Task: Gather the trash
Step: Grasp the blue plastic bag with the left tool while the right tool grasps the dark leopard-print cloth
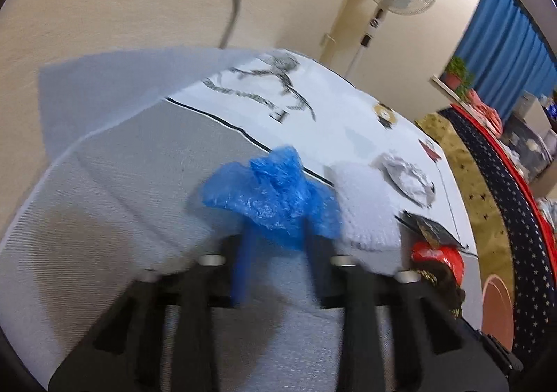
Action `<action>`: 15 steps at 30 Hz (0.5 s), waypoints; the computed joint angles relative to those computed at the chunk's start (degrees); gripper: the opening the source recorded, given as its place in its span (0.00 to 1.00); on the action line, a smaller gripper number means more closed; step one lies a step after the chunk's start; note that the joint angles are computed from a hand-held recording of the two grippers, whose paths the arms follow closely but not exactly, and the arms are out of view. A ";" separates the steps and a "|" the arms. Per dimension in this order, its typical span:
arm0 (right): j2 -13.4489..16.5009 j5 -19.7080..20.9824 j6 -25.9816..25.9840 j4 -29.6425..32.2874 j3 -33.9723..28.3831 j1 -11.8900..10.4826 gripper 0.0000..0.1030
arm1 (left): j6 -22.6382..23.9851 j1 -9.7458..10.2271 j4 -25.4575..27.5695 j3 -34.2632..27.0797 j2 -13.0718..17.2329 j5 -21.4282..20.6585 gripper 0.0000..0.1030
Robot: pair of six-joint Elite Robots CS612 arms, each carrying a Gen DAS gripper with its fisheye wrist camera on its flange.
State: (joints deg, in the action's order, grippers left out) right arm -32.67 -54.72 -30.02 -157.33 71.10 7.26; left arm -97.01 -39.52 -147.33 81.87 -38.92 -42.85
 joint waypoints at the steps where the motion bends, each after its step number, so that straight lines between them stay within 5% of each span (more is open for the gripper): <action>1: -0.18 0.24 -0.37 -0.01 0.22 -0.07 0.22 | 0.95 -0.07 -0.16 -0.21 0.11 0.13 0.05; 15: -3.53 1.70 2.31 -11.65 5.69 -2.48 0.21 | 9.45 -2.28 1.22 -3.25 0.24 4.34 0.00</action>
State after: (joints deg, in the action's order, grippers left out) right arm -36.21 -53.02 -27.70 -168.98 76.78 4.78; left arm -87.56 -41.80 -146.11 78.62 -38.69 -38.51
